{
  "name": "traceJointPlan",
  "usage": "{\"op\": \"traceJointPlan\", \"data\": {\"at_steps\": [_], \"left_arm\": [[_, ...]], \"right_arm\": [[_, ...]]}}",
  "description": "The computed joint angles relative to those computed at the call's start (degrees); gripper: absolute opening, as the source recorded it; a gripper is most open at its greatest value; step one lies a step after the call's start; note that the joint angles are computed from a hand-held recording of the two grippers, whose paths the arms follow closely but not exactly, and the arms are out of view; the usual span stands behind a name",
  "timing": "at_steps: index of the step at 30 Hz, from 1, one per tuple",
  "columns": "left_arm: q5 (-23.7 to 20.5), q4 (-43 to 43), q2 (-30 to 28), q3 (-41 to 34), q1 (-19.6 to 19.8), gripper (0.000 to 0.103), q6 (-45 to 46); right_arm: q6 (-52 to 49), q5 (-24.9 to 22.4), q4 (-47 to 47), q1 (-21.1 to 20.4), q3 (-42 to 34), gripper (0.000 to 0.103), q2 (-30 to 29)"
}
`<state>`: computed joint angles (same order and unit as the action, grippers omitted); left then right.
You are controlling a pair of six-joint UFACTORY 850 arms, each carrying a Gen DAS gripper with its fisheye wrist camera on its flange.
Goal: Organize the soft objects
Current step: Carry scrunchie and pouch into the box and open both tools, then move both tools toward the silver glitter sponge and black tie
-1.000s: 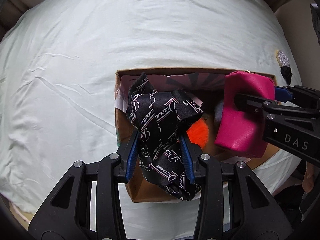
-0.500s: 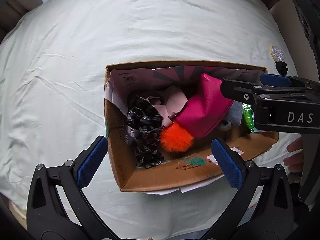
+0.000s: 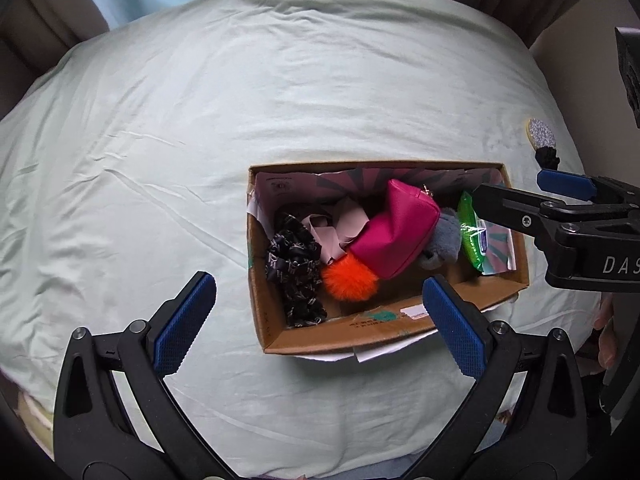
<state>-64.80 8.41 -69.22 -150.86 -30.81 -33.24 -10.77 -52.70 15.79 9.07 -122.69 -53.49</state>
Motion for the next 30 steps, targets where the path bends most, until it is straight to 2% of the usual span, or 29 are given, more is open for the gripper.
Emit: {"op": "traceJointPlan", "data": {"at_steps": [3, 7, 12, 16, 24, 26, 30], "left_arm": [[6.2, 1.7, 8.0, 11.6, -0.5, 0.103, -2.7], [9.9, 4.9, 14.5, 19.0, -1.6, 0.103, -6.5], [11.4, 9.9, 20.2, 24.0, -3.2, 0.103, -12.3], [9.6, 14.5, 23.0, 25.4, -4.8, 0.103, -17.3], [11.7, 26.8, 30.4, 33.6, -8.5, 0.103, -28.1], [12.4, 27.5, 31.3, 34.7, -8.9, 0.103, -29.0], [15.2, 25.7, 32.2, 35.9, -9.2, 0.103, -28.1]], "right_arm": [[-1.0, 2.0, 0.4, 0.1, 3.8, 0.103, 3.8], [-1.4, 4.8, -0.9, 0.5, 9.2, 0.103, 9.5], [-3.5, 10.8, -0.4, 0.0, 17.7, 0.103, 18.0], [-4.2, 16.5, -0.8, -0.5, 24.7, 0.103, 25.3], [-4.3, 25.8, 1.3, -2.8, 37.2, 0.103, 37.4], [-0.2, 28.3, -2.2, -3.1, 39.9, 0.103, 39.9], [2.3, 30.6, -2.5, -4.2, 43.7, 0.103, 43.3]]}}
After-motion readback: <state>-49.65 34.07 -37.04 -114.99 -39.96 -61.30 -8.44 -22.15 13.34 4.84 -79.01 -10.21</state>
